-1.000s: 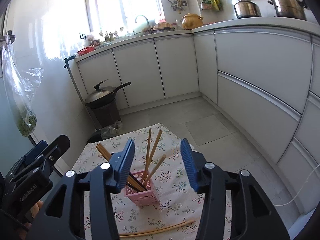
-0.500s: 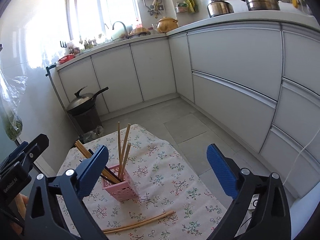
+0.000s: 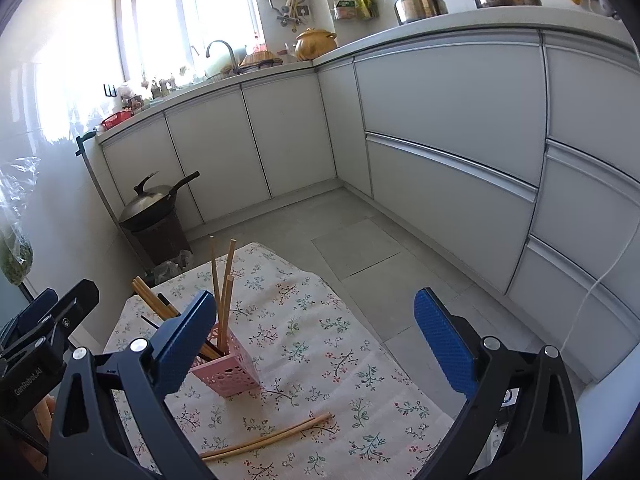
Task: Organize utensils
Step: 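Lower the left gripper to the remaining bamboo chopsticks and grasp one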
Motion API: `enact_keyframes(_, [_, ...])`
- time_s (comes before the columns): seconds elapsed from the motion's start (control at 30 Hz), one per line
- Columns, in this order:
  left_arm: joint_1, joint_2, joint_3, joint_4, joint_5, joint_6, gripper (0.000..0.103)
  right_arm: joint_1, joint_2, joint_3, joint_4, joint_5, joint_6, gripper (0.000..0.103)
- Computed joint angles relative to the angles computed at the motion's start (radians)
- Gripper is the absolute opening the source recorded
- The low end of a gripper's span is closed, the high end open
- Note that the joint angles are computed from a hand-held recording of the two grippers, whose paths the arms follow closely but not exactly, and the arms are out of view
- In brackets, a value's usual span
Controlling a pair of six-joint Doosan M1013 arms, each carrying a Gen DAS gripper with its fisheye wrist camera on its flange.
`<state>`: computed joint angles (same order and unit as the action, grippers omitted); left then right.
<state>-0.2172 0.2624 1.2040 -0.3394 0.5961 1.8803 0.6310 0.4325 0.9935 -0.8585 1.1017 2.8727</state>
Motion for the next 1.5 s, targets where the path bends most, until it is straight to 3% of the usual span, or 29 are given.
enact_keyframes(0.43, [-0.024, 0.036, -0.027, 0.047, 0.112, 0.014, 0.096, -0.011, -0.056, 0.103, 0.088, 0.006, 0.035, 0.096])
enact_keyframes(0.63, [-0.037, 0.07, -0.065, 0.032, 0.255, 0.1, 0.096, -0.036, -0.1, 0.18, 0.206, -0.009, 0.106, 0.096])
enact_keyframes(0.73, [-0.053, 0.078, -0.063, 0.06, 0.285, 0.123, 0.096, -0.066, -0.125, 0.224, 0.323, -0.042, 0.143, 0.096])
enact_keyframes(0.87, [-0.074, 0.098, -0.076, 0.097, 0.355, 0.139, 0.096, -0.089, -0.153, 0.272, 0.375, -0.054, 0.242, 0.096])
enact_keyframes(1.03, [-0.095, 0.157, -0.13, 0.125, 0.521, 0.14, 0.096, -0.106, -0.191, 0.332, 0.422, -0.09, 0.331, 0.096])
enact_keyframes(1.2, [-0.106, 0.254, -0.217, 0.157, 0.722, 0.075, 0.096, -0.136, -0.212, 0.378, 0.541, -0.167, 0.322, 0.096])
enact_keyframes(1.33, [-0.12, 0.286, -0.237, 0.234, 0.752, 0.065, 0.093, -0.147, -0.214, 0.39, 0.599, -0.199, 0.295, 0.096])
enact_keyframes(1.5, [-0.132, 0.305, -0.248, 0.283, 0.777, 0.067, 0.08, -0.152, -0.211, 0.389, 0.637, -0.212, 0.257, 0.096])
